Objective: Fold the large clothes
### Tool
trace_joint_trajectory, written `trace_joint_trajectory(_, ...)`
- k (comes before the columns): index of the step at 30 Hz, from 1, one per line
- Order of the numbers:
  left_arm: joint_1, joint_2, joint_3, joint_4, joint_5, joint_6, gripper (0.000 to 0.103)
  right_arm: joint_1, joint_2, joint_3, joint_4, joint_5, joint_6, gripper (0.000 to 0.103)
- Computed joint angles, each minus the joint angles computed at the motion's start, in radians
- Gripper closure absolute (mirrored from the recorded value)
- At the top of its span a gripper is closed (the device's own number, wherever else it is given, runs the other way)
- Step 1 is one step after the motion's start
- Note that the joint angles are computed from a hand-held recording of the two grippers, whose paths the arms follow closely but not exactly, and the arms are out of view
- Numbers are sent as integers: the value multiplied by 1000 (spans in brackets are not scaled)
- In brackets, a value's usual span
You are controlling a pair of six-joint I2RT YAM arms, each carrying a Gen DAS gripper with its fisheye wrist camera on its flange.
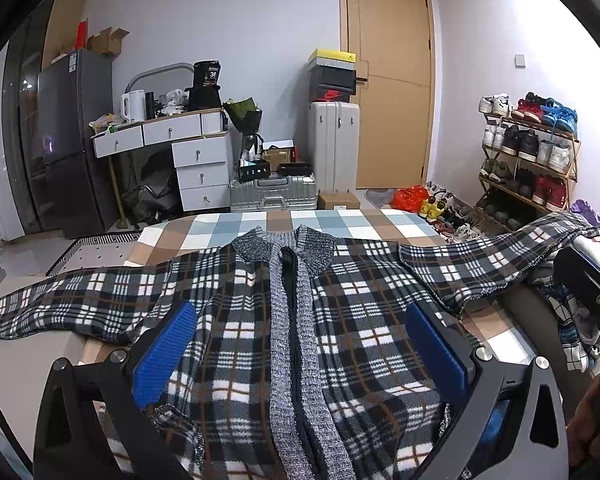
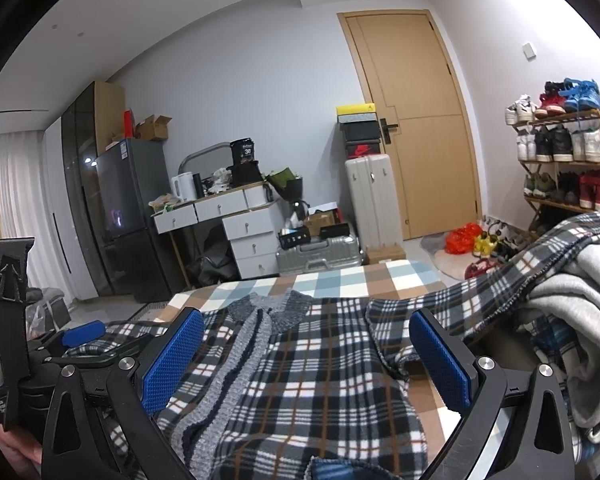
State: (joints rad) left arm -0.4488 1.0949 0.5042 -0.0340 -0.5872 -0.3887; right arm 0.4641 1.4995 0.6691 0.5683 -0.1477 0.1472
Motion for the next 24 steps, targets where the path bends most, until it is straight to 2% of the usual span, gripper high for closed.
trace_joint_trajectory(8, -15, 2, 5, -2, -9, 8, 1, -3, 10, 4, -6, 0, 11, 0)
trace_joint_trajectory(17, -5, 22, 9, 11, 33, 20, 1, -19, 45, 36, -44, -31, 5, 0)
trace_joint_trajectory(20, 0, 36, 9, 9, 57, 22, 1, -59, 60, 84, -108, -57, 17, 0)
trace_joint_trajectory(24, -11, 25, 3, -7, 71, 24, 1, -219, 61, 206, -265, -196, 74, 0)
